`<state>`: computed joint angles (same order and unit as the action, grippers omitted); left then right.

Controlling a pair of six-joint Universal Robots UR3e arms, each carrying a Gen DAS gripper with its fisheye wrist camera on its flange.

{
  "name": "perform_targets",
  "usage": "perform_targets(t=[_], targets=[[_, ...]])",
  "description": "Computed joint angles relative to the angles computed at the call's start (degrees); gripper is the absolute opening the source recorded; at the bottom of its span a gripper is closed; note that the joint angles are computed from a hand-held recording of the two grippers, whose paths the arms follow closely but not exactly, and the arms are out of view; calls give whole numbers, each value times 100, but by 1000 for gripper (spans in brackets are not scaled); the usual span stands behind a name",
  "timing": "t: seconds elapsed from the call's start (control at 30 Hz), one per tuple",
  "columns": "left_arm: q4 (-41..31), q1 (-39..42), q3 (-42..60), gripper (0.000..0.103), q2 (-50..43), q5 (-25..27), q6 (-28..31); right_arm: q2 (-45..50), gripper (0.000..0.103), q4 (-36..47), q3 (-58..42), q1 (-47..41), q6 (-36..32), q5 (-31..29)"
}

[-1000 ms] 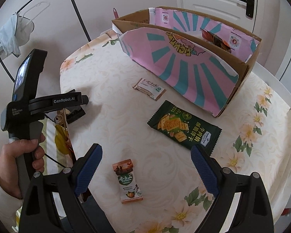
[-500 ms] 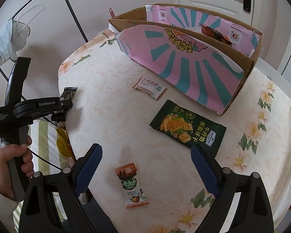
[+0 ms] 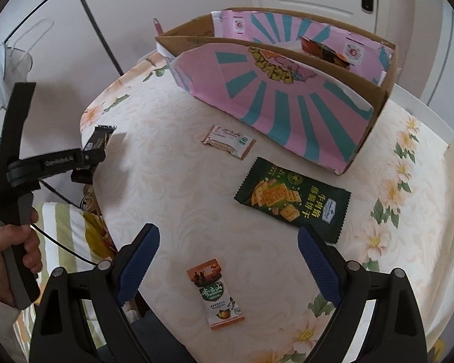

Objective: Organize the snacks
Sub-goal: 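Move both tools back over the table and grasp the black cheese cracker with the left tool, then lift the cheese cracker with the left tool while the right grasps the small juice carton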

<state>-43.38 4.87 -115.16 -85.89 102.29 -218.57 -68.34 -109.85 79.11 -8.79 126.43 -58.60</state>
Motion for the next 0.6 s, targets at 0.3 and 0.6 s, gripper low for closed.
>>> perform_targets(t=[0.3, 0.6], targets=[[181, 188, 98, 27, -28, -521, 705, -565, 72, -892, 1267, -44, -804, -311], [112, 132, 145, 27, 173, -611, 817, -834, 37, -922, 1767, -222, -1721, -369]])
